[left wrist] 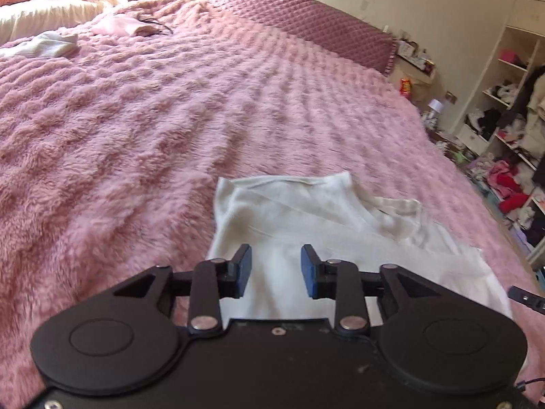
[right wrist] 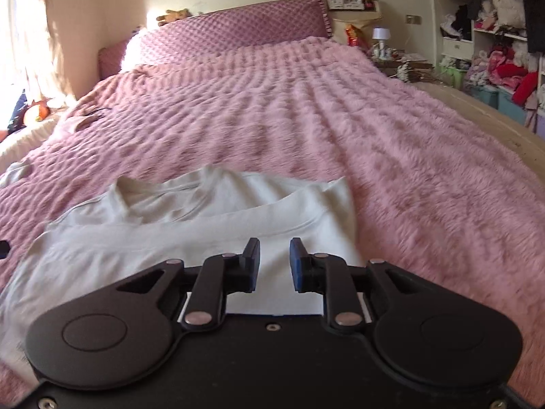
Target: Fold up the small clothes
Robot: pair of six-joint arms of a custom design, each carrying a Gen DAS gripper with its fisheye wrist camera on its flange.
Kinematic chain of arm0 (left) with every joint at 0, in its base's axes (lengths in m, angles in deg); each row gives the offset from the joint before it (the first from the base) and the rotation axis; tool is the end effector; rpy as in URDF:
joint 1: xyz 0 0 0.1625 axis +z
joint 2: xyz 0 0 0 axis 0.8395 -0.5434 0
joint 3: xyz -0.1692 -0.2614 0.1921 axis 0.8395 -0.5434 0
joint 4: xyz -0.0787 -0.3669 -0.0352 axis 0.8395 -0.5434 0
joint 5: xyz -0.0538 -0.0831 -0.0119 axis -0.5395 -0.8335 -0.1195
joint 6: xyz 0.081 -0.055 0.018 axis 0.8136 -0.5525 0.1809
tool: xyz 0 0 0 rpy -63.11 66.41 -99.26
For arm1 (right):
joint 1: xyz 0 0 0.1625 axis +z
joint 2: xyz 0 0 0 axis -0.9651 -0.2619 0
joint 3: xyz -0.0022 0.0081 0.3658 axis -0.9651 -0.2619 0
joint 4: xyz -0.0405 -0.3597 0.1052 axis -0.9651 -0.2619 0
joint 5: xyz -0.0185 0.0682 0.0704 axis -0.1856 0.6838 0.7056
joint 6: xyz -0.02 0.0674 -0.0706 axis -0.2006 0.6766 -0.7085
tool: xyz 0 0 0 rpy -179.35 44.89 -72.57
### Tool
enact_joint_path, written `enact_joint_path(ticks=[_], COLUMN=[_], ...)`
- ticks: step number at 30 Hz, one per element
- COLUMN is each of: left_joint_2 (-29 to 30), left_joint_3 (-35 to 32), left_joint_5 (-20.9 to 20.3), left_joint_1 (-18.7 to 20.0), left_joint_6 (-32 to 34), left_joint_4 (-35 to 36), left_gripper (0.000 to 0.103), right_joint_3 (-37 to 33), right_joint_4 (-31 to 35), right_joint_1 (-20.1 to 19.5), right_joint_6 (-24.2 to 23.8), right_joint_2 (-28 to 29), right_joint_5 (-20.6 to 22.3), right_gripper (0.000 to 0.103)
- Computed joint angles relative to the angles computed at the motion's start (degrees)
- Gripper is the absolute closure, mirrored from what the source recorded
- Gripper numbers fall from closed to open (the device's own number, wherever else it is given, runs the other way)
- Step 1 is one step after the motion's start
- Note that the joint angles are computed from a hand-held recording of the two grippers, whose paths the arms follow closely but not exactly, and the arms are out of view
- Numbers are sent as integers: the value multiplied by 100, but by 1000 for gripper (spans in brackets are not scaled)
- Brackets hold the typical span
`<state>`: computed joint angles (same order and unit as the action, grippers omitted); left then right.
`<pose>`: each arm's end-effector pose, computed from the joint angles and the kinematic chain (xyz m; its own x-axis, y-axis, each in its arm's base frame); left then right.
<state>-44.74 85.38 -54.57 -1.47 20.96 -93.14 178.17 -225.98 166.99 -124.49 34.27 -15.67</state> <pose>-0.0842 -0.4857 0.2858 -0.9073 -0.1042 -0.4075 0.2819 0.5683 -0.7730 0.1297 -0.5703 0.2253 -0.7760 -0.1630 0.6093 -0.5901 0.5288 -0.6101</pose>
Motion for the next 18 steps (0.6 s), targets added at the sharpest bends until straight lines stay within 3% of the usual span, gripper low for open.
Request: enact_joint_path(ticks=[3, 6, 9, 13, 15, 16, 18], left_joint_2=[-204, -210, -314, -809, -982, -1046, -1091], left_joint_3=[591, 868, 1078, 1358, 1428, 1467, 1524], left_joint_5=[-33, -3, 235, 116, 254, 312, 192], left_joint_1=[-380, -420, -322, -168, -173, -182, -117], left_joint_6=[-102, -537, -946, -1170, -1309, -1295, -1189], left_joint_4=[128, 488, 603, 643, 891, 993, 915], left_gripper=[53, 50, 51, 51, 51, 51, 51], right_joint_3=[707, 1003, 1031, 1152, 1173, 1189, 1300], right_joint_4=[-151, -185, -524, -927, -1148, -1159, -787], right_joint_1=[121, 101, 73, -123, -232, -302, -518], right_joint_6=[-192, -50, 25, 164, 172, 240, 508], right_joint_2=[-144, -102, 57, -151, -233, -303, -587], right_joint_5=[128, 231, -250, -789, -1129, -1188, -848], right_gripper=[86, 86, 86, 86, 86, 86, 86])
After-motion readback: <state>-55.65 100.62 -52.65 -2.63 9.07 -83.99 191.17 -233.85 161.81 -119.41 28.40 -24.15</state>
